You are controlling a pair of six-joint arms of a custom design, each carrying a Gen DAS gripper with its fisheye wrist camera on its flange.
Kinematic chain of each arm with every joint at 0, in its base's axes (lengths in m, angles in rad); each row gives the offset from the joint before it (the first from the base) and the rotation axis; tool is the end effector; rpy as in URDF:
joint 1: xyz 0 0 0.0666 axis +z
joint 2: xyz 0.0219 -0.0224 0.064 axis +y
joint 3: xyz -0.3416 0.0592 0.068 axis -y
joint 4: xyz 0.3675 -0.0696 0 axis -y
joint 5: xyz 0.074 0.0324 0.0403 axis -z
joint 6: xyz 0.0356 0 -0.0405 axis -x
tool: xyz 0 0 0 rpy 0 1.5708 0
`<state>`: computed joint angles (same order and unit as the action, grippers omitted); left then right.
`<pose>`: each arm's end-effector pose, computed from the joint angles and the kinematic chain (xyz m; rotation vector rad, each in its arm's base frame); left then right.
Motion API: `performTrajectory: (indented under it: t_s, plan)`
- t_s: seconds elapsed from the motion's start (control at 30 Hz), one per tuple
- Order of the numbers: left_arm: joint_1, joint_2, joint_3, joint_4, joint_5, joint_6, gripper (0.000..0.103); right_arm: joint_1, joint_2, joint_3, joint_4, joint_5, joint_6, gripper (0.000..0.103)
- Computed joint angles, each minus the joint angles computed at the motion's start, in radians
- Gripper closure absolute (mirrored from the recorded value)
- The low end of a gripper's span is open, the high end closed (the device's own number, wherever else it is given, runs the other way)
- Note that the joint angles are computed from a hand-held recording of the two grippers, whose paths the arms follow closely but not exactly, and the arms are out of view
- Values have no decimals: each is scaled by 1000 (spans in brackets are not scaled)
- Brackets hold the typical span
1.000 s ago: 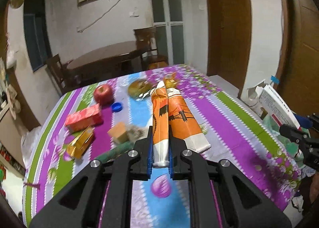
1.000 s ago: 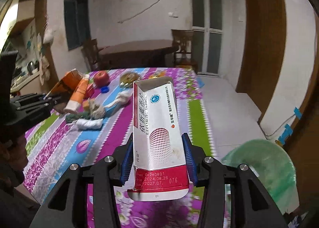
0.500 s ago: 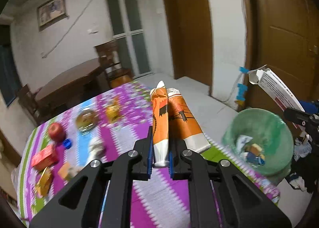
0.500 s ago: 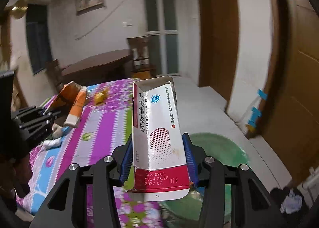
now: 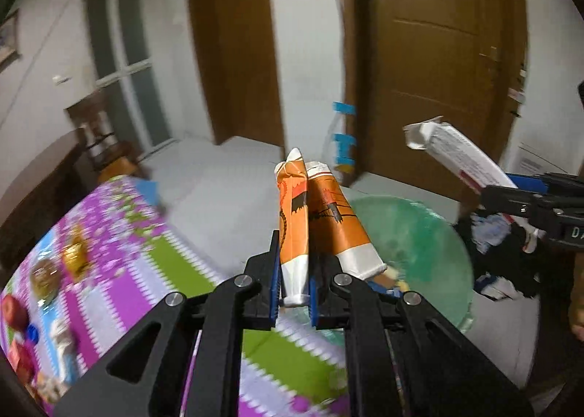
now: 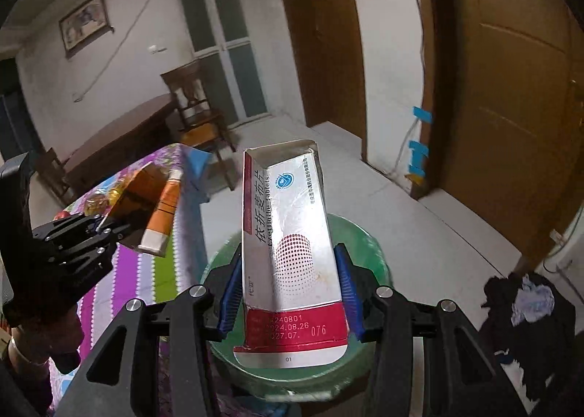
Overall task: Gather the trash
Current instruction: 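Carry the white medicine box and orange snack bag over the green bin, then open both tools to drop the box and snack bag into the bin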
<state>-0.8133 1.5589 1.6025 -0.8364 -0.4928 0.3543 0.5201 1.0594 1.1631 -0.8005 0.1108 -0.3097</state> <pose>0.3739 -0.3714 0.4138 0.2844 2.2314 -0.0360 0.3174 0.1768 0.4295 -0.1808 2.2747 0.3138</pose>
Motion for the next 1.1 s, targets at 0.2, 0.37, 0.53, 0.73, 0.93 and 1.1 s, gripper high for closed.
performTrajectory:
  t_s: [0.2,0.37,0.53,0.73,0.93,1.1]
  plan:
    - [-10,80,67,-14,64,-57,93,-60,7,-12,-41,-44,-39,55]
    - [-7,129,115,-60,80,-67,93,-44,53,-6,-84,-39,-76,55]
    - [-2,155,138,-97,91,-64,93,-44,112,-4,-87,-102,-142,55]
    - [11,173,154,-118,130,-39,93,-30,159,11,-82,-129,-200,55]
    - [15,184,156,-131,146,-25,50,-14,199,34,-80,-76,-203,34]
    - [10,159,124,-132,100,0,50,-14,203,20,-62,-73,-190,37]
